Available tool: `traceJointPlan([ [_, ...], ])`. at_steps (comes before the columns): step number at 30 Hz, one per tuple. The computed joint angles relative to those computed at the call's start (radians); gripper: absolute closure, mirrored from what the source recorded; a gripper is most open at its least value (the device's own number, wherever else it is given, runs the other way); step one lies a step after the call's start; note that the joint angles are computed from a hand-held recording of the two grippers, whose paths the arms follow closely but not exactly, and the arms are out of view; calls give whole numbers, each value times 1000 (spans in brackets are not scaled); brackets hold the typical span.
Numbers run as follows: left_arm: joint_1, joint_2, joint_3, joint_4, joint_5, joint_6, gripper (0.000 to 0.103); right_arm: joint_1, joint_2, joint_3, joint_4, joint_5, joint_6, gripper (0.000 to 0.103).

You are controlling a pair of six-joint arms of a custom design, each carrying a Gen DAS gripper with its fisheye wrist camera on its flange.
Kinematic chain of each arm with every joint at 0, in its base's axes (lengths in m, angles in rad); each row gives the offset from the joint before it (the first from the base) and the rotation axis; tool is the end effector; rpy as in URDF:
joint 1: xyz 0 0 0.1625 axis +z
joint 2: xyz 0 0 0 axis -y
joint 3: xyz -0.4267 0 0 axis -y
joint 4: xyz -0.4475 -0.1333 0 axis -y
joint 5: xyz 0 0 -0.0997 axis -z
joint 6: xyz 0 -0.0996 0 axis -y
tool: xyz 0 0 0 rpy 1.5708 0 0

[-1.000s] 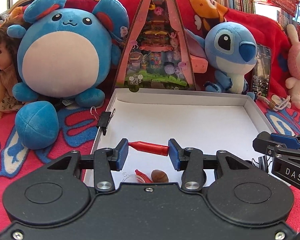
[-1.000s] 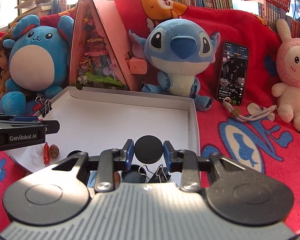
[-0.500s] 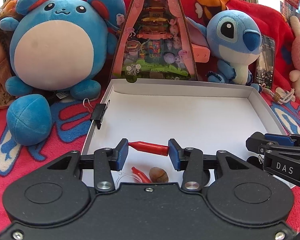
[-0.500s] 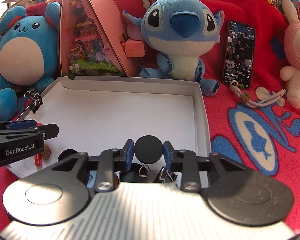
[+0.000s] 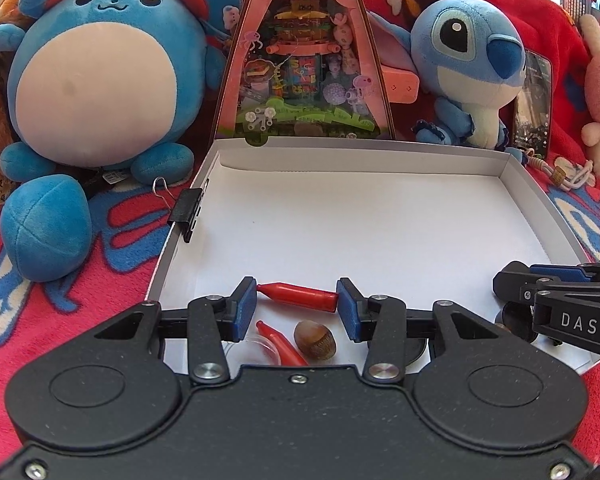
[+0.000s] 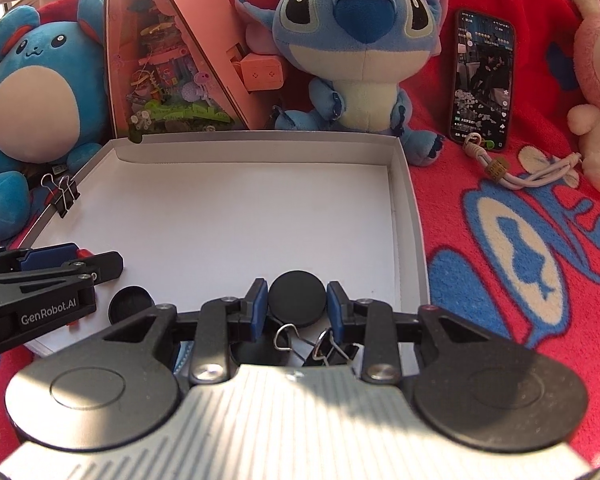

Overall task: Organize rigid objects
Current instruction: 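Open the left gripper to drop the crayon while the right gripper releases the puck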

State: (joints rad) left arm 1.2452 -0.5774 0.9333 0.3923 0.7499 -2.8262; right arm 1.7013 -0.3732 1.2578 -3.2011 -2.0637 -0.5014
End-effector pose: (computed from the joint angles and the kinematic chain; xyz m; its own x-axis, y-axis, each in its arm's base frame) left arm -0.0474 -0.7850 0.1202 -0.7095 -0.0759 -0.7006 0.4604 0.7028 -0.5423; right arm 0.1913 -0.7955 -0.0250 -0.7566 -0.1715 0.6309 -0.5238 0.7366 -0.4279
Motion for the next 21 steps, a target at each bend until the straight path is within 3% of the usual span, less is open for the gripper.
traceJointPlan([
  [6,-1,-2,0,4,1,-13,61,-1,-6,10,-8,11,6,65],
  [11,-9,-37,57,-47,9,19,49,2,-16,34,-51,21,-1,60],
  [12,-12,-46,72,-61,9,29,45,2,-18,38,-59,23,-5,58],
  [13,-14,-57,88,-74,10,37,41,3,-22,45,-67,28,-10,48],
  [16,-22,-89,137,-109,23,55,33,5,-35,71,-101,40,-28,46],
  [21,-35,-147,219,-157,48,76,29,8,-65,127,-163,72,-58,38],
])
